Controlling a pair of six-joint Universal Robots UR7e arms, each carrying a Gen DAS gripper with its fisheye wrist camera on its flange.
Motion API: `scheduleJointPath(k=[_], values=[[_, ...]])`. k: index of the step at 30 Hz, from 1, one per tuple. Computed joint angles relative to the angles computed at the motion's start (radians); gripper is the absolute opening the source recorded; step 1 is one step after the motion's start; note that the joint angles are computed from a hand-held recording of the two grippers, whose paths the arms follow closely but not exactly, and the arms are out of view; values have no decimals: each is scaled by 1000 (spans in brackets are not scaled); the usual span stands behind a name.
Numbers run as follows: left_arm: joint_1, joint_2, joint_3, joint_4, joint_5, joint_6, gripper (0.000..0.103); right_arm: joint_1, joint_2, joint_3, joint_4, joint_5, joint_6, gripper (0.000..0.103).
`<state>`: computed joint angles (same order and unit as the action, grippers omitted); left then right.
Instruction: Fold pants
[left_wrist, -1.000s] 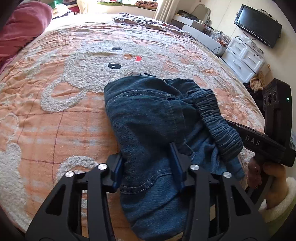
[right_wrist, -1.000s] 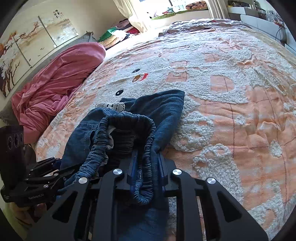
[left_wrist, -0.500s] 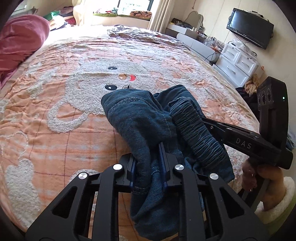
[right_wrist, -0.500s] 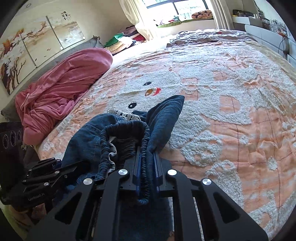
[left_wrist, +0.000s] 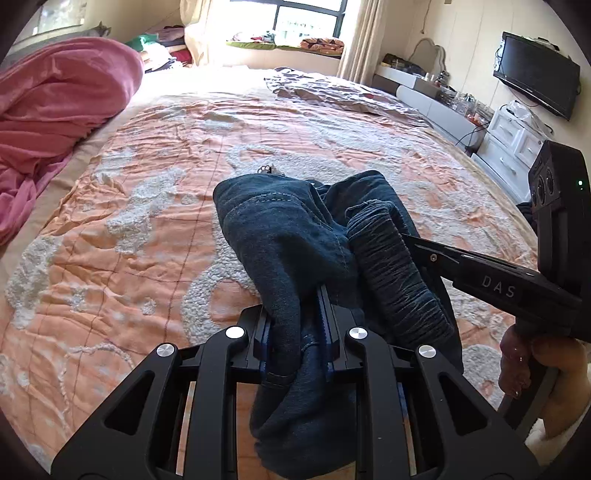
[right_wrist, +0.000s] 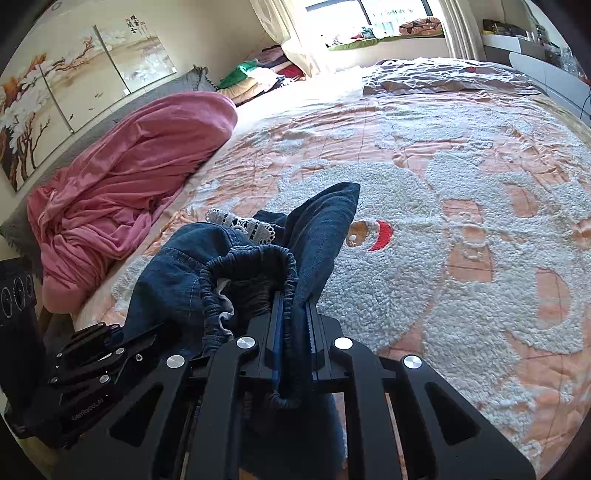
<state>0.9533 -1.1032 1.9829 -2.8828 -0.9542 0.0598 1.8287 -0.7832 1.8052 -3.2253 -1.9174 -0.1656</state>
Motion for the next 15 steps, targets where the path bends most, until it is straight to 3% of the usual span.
scheduleJointPath(k=[5,9,11,13,15], values=[[39,21,-7,-2,3,10,13,-10,47,-36,14,-52,-11,10],[54,22,-4,2,-8,-7,16,-38,35,-21,25,-47,36,10],[59,22,-4,1,-14,-12,18,-46,30,-21,48,-59,59,13],[63,24,-3,-6,-17,-12,20,-51,29,-18,61,-80,71,23],[63,26,1,-10,-16,-13,21,-59,27,-15,66,-71,78,23]])
